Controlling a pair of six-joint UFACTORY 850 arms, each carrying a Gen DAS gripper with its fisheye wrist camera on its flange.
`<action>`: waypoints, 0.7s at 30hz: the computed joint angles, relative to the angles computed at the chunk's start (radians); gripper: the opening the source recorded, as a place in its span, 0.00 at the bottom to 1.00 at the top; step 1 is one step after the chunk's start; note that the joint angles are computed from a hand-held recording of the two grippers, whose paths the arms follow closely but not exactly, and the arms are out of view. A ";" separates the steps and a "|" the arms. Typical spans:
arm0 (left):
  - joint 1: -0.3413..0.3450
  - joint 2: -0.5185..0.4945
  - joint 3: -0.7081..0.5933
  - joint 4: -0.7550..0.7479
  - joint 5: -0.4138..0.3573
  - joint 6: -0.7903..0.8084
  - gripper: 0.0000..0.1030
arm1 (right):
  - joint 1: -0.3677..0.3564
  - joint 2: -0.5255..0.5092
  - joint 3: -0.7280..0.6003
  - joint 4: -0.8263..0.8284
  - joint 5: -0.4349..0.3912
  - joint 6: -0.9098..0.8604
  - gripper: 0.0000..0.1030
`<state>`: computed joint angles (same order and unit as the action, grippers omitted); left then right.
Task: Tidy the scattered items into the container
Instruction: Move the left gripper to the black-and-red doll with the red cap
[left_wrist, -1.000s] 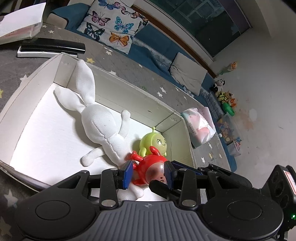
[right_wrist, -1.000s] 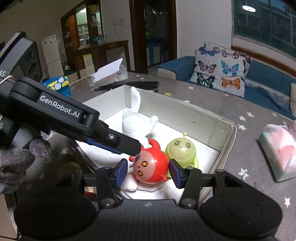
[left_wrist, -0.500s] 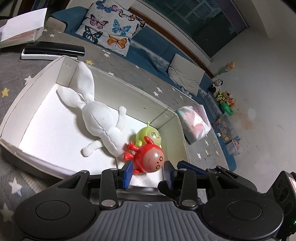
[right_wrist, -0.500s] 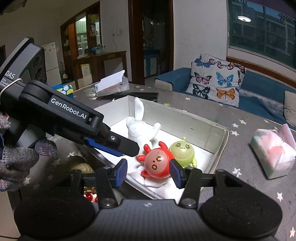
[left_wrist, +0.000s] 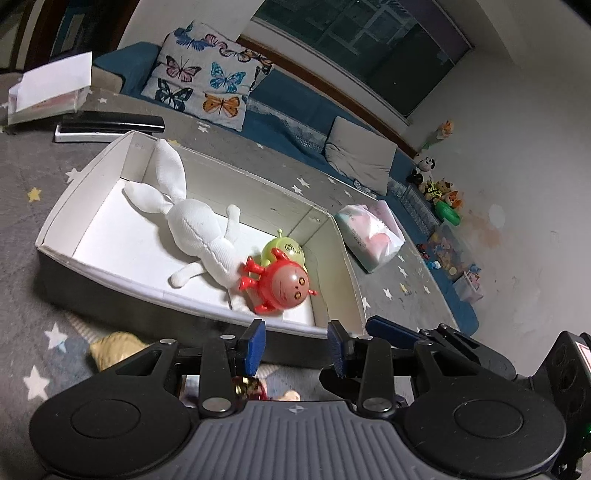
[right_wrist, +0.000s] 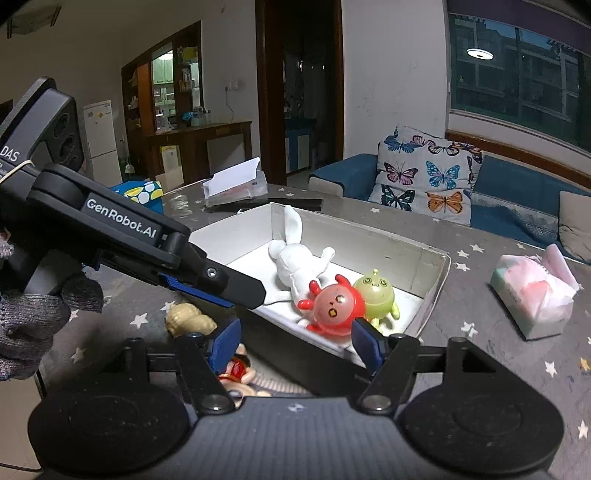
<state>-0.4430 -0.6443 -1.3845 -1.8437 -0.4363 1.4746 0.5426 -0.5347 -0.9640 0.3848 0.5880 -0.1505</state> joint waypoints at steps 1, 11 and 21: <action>-0.002 0.008 0.013 -0.015 0.002 0.020 0.38 | 0.005 0.004 0.008 0.005 0.007 0.000 0.70; -0.019 0.059 0.105 -0.154 0.043 0.189 0.38 | 0.043 0.033 0.071 0.053 0.071 0.005 0.83; -0.020 0.099 0.178 -0.268 0.044 0.307 0.38 | 0.077 0.043 0.111 0.114 0.136 -0.015 1.00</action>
<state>-0.4627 -0.5451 -1.2065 -2.1118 -0.3927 1.7813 0.6200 -0.4920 -0.8535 0.4983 0.7241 -0.1653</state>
